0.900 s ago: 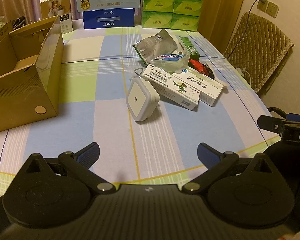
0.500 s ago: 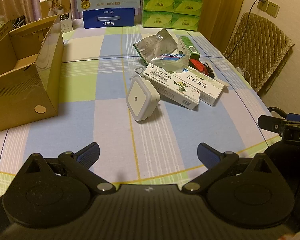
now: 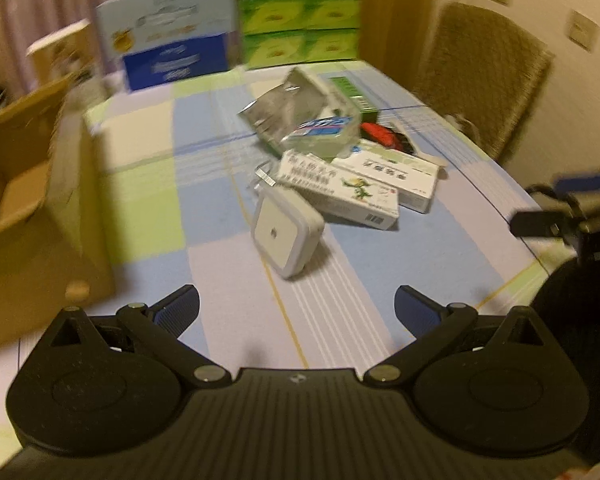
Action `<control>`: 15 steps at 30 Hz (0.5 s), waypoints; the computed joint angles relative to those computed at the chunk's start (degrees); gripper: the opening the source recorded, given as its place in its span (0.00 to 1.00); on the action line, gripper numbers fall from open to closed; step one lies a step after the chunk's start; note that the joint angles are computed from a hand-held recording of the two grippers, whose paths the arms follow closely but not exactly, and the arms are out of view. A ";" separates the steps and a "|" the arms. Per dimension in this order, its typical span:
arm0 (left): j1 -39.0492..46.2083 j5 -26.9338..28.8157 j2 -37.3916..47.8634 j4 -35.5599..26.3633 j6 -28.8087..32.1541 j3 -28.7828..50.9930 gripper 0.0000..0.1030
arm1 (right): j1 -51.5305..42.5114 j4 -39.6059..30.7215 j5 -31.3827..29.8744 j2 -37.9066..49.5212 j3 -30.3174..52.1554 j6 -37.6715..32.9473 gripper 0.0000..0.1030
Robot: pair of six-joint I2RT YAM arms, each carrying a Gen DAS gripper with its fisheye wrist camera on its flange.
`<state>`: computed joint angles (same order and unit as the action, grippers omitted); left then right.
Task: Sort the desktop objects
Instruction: 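Move both tools toward the items on the table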
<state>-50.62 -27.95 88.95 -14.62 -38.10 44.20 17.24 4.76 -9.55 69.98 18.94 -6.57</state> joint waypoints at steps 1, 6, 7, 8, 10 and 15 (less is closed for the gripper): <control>0.84 0.75 -0.04 1.07 2.86 -0.27 0.99 | 0.34 0.26 -0.15 1.60 1.25 -1.53 0.98; 6.84 6.04 1.77 5.44 16.38 -0.80 0.99 | 1.82 1.61 -1.43 11.28 8.18 -10.22 0.98; 7.97 6.77 2.57 6.34 19.16 -0.70 0.99 | 2.39 1.89 -1.32 13.56 9.67 -12.13 0.98; 9.03 7.80 3.22 7.40 21.49 -0.84 0.99 | 2.88 1.86 -1.25 15.52 11.05 -13.94 0.98; 11.36 10.02 4.97 9.46 26.29 -0.51 0.99 | 3.92 2.19 -1.19 19.53 13.73 -17.57 0.98; 15.18 15.06 10.20 14.31 39.08 1.38 0.99 | 5.98 2.28 -1.76 28.27 19.95 -25.46 0.96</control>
<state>-35.44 -12.90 99.15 -0.31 0.98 45.58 23.22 7.04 -11.31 98.25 38.89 -32.03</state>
